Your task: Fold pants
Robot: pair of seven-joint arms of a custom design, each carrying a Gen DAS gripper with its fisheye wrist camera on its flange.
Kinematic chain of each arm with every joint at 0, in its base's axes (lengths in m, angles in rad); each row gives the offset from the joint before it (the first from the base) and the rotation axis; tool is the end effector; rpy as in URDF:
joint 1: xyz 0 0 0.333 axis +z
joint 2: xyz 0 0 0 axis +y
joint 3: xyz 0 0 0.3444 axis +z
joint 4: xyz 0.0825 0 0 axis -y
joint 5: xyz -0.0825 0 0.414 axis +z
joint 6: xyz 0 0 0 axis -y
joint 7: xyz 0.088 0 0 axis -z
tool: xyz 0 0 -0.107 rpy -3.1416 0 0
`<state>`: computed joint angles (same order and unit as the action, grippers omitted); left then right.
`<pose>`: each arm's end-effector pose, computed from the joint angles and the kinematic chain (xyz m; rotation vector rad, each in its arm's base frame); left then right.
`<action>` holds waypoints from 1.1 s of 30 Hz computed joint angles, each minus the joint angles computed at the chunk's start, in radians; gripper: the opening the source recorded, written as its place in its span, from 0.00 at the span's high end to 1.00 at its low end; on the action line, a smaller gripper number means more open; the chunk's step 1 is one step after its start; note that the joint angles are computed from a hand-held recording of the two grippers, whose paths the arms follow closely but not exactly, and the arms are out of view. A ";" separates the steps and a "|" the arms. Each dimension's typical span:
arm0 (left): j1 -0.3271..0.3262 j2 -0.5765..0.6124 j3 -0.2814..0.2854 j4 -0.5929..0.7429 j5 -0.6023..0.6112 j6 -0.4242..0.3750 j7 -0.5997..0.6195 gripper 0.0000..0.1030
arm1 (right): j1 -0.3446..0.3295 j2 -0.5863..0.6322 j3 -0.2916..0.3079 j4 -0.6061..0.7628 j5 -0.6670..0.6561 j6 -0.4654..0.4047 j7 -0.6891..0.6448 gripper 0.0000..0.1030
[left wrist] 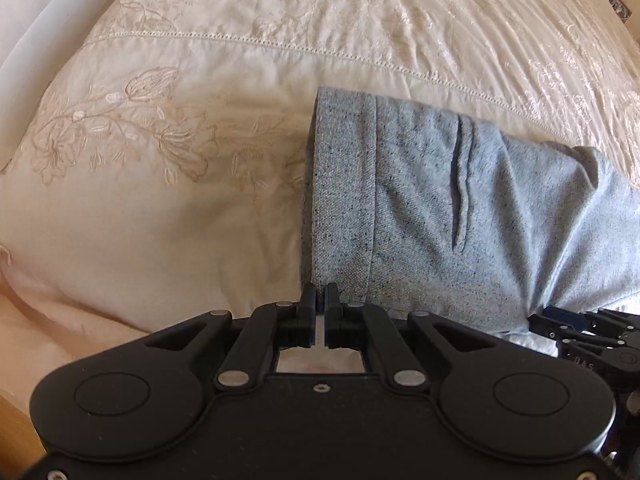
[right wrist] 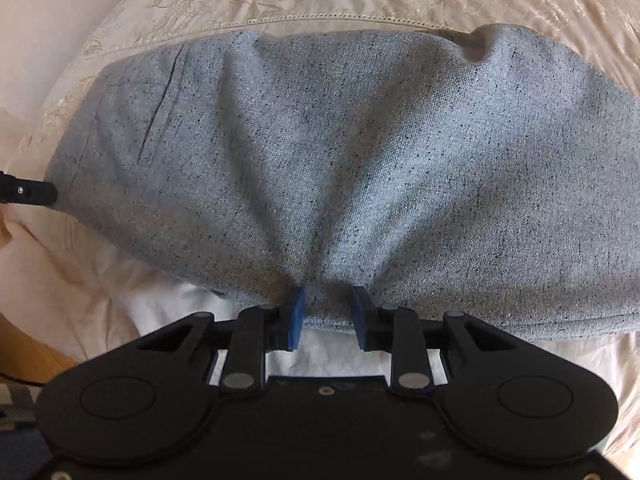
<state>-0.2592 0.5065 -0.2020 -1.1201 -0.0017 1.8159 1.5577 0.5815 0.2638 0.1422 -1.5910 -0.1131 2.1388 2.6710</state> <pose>0.7001 -0.3010 0.5704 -1.6963 2.5963 -0.3427 0.5378 0.4545 0.5308 -1.6447 2.3254 -0.0440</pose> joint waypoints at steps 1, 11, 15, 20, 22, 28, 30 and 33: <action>-0.003 -0.010 0.002 -0.013 0.012 0.008 0.009 0.95 | 0.000 -0.010 -0.003 -0.006 0.000 0.007 0.016 0.72; -0.068 -0.038 -0.011 -0.006 0.107 0.294 0.058 0.94 | -0.012 -0.080 -0.027 -0.049 -0.180 -0.015 0.246 0.71; -0.095 0.033 -0.019 0.059 0.077 0.241 0.057 0.85 | -0.034 -0.062 -0.007 -0.072 -0.079 -0.028 0.229 0.72; -0.120 0.063 0.010 0.035 0.109 0.076 0.017 0.86 | -0.016 -0.075 0.002 -0.101 -0.089 -0.025 0.231 0.74; -0.114 0.061 0.018 0.013 0.116 0.001 -0.003 0.86 | -0.021 -0.094 0.002 -0.118 -0.079 -0.011 0.233 0.74; -0.108 0.009 0.031 -0.056 0.147 -0.033 -0.145 0.91 | -0.031 -0.214 -0.003 -0.211 -0.221 -0.037 0.332 0.73; -0.114 -0.041 0.026 -0.111 0.175 0.050 -0.177 0.91 | -0.056 -0.275 -0.001 -0.276 -0.253 -0.042 0.379 0.73; -0.134 -0.081 0.014 -0.146 0.209 0.149 -0.230 0.91 | -0.107 -0.366 0.000 -0.379 -0.250 -0.075 0.392 0.73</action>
